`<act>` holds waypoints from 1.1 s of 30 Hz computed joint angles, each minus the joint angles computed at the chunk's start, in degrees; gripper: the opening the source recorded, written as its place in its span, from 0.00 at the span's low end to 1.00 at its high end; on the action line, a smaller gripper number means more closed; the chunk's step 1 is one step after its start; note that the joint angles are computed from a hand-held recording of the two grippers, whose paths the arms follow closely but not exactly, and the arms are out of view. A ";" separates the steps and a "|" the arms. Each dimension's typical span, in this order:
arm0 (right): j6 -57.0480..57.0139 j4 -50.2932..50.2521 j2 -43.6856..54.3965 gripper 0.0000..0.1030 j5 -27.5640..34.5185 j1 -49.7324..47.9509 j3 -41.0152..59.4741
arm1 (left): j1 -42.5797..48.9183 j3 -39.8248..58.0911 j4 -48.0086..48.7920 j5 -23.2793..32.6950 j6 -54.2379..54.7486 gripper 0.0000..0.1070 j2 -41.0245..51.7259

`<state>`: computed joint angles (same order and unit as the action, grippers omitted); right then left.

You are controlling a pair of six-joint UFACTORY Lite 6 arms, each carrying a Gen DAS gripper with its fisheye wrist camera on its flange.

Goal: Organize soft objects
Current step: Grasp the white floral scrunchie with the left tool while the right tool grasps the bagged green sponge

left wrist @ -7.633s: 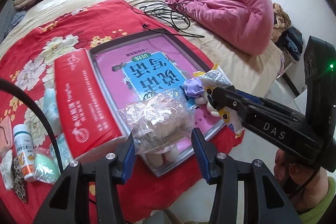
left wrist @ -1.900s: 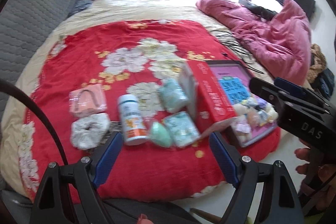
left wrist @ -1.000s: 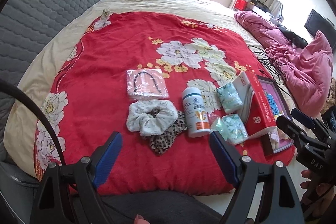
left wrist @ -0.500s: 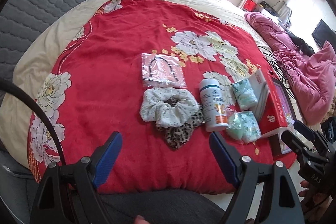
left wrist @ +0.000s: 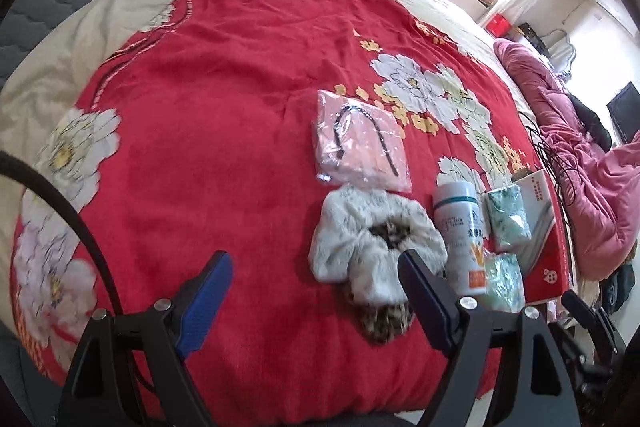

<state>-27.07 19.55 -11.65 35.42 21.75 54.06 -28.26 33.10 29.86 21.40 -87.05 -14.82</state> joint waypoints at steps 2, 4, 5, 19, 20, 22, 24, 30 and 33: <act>0.48 -1.26 1.09 0.75 -1.37 1.20 -0.41 | 2.06 1.55 -2.01 -2.45 3.76 0.75 3.46; 0.03 -1.74 2.22 0.75 -2.28 1.73 -0.61 | 3.07 2.74 -3.37 -4.39 6.12 0.71 6.14; -0.01 -2.25 3.06 0.75 -3.14 2.05 -0.77 | 3.58 3.39 -4.26 -5.45 7.52 0.69 7.66; 10.94 -19.44 12.08 0.75 -13.14 9.21 -1.50 | 6.73 6.23 -17.85 -12.99 23.57 0.36 16.49; 11.44 -20.14 12.45 0.75 -13.82 9.47 -1.61 | 6.98 6.49 -21.92 -13.47 27.87 0.34 17.08; 11.72 -20.65 13.27 0.75 -14.47 9.70 -1.50 | 7.14 6.82 -23.63 -13.63 30.06 0.31 17.62; 12.10 -21.33 13.78 0.75 -15.20 9.94 -1.52 | 7.21 6.97 -22.52 -13.69 29.06 0.23 17.85; 10.74 -20.45 16.46 0.56 -16.13 9.99 0.15 | 7.98 5.18 -28.36 -16.06 34.25 0.11 16.33; 9.85 -19.69 17.72 0.49 -15.58 9.91 0.84 | 7.03 4.61 -18.91 -15.54 24.48 0.11 14.67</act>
<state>-17.22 -0.14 6.07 19.84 31.65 54.90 -21.23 37.70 10.95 5.86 -62.57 -0.15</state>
